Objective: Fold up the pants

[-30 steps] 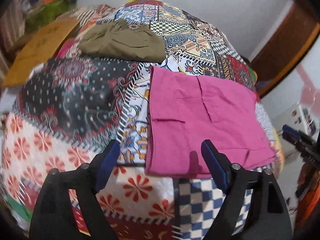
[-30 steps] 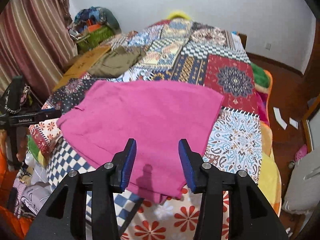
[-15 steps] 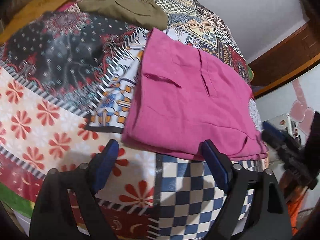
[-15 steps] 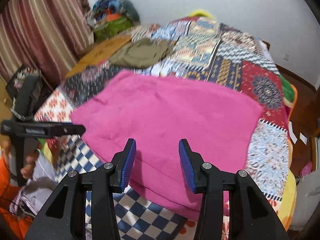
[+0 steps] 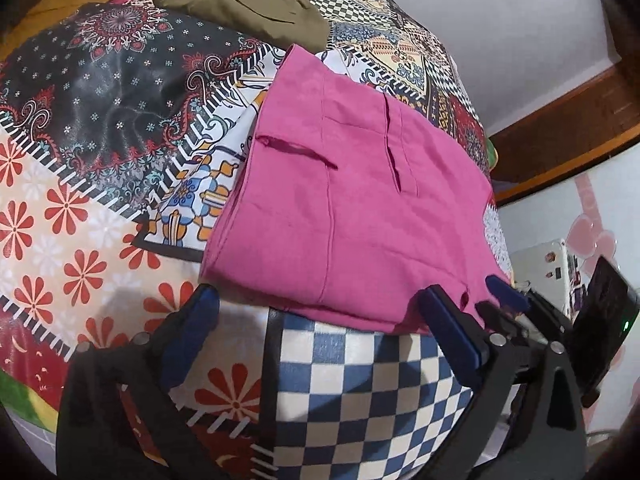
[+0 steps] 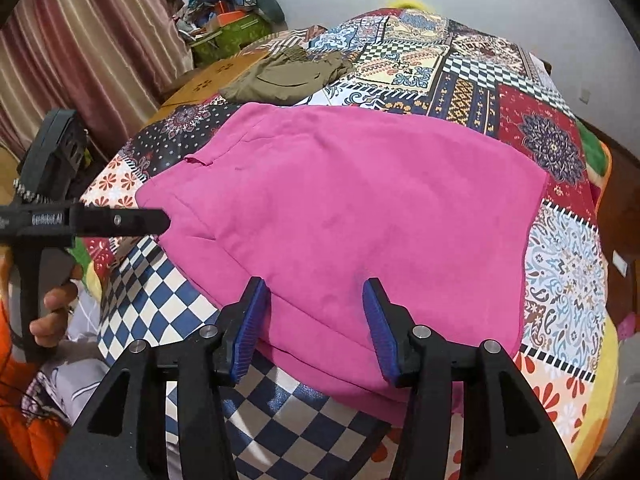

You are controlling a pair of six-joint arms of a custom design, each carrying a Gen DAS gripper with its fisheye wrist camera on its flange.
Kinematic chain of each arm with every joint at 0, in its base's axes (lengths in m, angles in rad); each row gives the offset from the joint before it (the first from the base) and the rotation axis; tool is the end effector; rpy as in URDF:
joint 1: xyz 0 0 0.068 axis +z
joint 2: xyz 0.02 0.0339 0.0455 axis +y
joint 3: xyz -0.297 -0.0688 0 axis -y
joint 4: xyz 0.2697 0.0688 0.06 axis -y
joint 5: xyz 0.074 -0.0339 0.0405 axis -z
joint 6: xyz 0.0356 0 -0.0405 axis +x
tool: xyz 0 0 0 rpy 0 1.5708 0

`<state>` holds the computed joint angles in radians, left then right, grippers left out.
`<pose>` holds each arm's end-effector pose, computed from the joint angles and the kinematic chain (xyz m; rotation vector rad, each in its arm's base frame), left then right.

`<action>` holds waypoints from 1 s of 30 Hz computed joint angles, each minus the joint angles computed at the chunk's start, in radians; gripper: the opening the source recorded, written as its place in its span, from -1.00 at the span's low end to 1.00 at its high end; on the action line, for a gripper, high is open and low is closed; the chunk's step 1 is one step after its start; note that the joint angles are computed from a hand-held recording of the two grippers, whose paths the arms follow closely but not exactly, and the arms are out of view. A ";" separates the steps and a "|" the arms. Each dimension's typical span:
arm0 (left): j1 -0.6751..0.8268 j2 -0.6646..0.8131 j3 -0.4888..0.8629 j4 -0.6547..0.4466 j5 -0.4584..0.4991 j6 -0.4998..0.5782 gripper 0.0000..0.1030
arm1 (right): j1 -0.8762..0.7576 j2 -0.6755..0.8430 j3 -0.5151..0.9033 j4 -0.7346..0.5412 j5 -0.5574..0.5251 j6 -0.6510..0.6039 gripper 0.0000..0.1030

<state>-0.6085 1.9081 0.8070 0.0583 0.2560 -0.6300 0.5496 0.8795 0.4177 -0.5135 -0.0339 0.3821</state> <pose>0.2808 -0.2066 0.0868 0.0665 2.7683 -0.7242 0.1361 0.0848 0.1851 -0.2306 2.5859 0.3972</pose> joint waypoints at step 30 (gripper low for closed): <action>-0.106 -0.055 0.042 0.009 -0.329 0.123 -0.58 | -0.040 0.000 -0.008 0.008 -0.032 -0.018 0.01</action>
<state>-0.7148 1.8532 0.8487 0.0678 -0.0730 -0.5065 0.5093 0.8796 0.4098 -0.5060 -0.0659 0.3639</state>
